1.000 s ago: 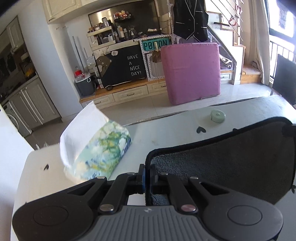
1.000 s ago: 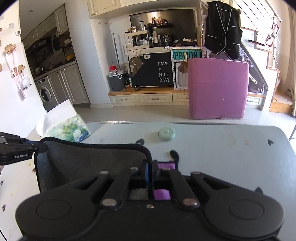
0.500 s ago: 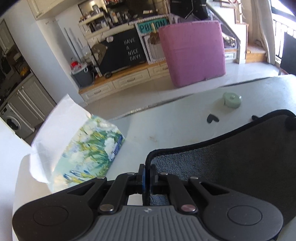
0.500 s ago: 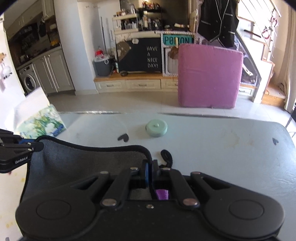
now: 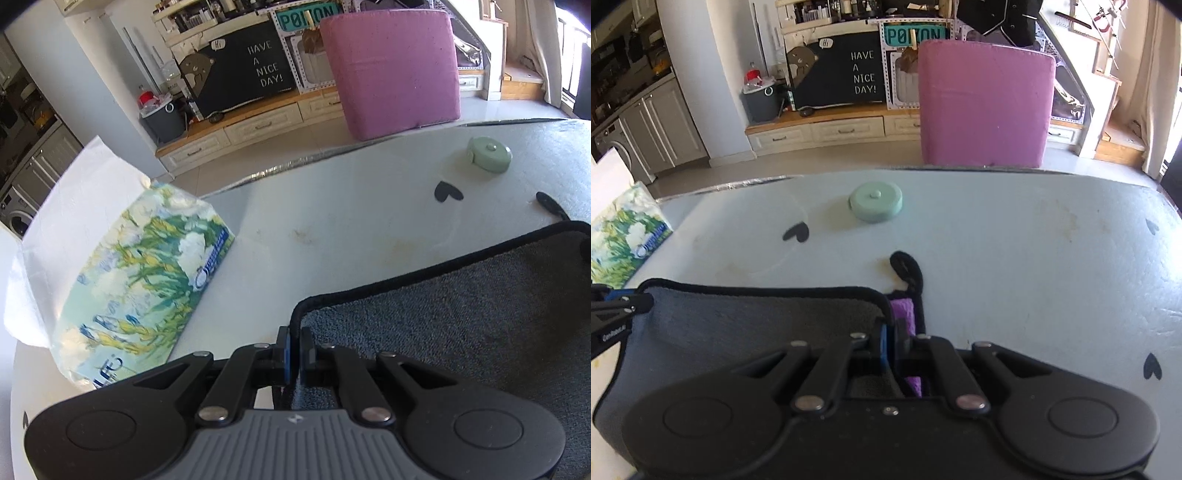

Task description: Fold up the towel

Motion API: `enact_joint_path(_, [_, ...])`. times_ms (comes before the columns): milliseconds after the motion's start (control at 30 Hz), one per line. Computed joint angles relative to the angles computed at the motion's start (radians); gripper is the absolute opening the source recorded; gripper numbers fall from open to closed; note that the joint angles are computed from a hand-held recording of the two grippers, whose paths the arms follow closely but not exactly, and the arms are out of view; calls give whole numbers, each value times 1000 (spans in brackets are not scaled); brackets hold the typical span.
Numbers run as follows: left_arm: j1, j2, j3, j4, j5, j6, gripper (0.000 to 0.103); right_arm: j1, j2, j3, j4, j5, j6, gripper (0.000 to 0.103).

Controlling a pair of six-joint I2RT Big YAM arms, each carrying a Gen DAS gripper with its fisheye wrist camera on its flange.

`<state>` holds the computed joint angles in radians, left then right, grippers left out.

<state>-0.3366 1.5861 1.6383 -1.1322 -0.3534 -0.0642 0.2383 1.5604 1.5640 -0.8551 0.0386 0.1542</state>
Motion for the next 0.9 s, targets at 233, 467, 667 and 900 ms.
enact_joint_path(233, [2,10,10,-13,-38,-30,51,1,-2,-7,-16,-15,7,58])
enact_joint_path(467, [23,8,35,-93,26,-104,98,0,-25,-17,-21,-20,50,87])
enact_joint_path(667, [22,-51,1,-104,67,-114,98,0,-69,-43,-11,-30,53,103])
enact_joint_path(900, [10,-133,-9,-117,54,-126,98,9,-133,-76,-1,-23,35,103])
